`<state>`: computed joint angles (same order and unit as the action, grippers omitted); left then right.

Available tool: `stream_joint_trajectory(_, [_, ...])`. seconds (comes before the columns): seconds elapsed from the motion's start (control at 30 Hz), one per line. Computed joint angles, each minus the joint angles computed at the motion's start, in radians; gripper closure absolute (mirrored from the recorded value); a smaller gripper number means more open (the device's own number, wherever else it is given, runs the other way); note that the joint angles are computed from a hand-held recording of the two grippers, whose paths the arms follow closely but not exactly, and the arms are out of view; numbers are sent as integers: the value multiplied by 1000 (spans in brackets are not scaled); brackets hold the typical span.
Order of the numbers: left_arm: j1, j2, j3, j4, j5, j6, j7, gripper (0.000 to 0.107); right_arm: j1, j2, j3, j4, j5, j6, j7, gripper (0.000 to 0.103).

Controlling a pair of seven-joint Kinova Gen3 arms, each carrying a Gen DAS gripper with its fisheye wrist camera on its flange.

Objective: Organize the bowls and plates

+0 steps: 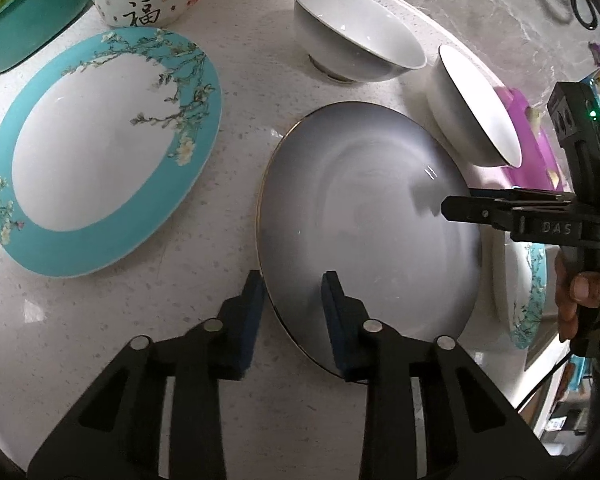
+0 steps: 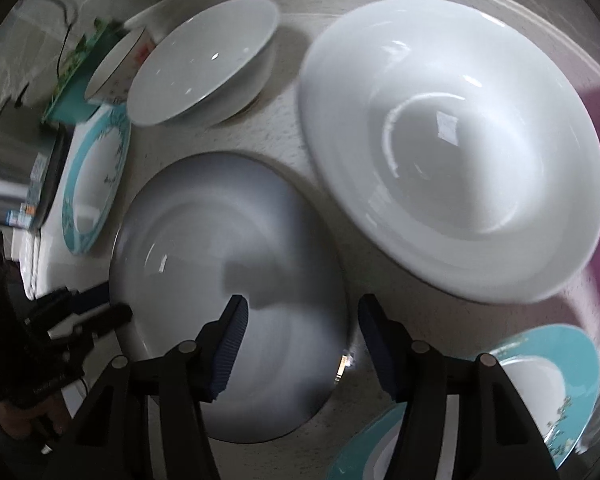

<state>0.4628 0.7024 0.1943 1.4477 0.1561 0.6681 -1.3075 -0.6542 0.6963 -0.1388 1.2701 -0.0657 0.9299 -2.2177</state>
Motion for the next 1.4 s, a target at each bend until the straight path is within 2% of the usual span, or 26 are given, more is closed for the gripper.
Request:
stream_joint_trajectory(0.03, [-1, 5, 2, -8, 2, 4, 2, 81, -9, 5, 10, -18, 11, 27, -9, 54])
stream_joint_trajectory(0.07, [4, 9, -2, -20, -2, 14, 3, 81, -14, 7, 18, -26, 19, 47, -18, 64])
stream_joint_trajectory(0.1, [11, 13, -6, -26, -6, 16, 7, 81, -6, 3, 18, -20, 17, 50, -21, 68])
stream_joint_trajectory(0.23, [34, 22, -20, -58, -32, 44, 16, 81, -12, -2, 19, -20, 26, 56, -32, 69])
stream_joint_trajectory(0.8, [39, 1, -21, -49, -46, 80, 32, 83, -52, -36, 20, -14, 49, 40, -120, 70])
stream_joint_trajectory(1.03, [40, -63, -20, 15, -47, 75, 40, 83, -96, -67, 16, 15, 59, 29, -196, 70])
stream_joint_trajectory(1.4, [2, -215, -2, 228, -37, 40, 9, 83, -213, -86, 6, 39, 89, -5, -377, 70])
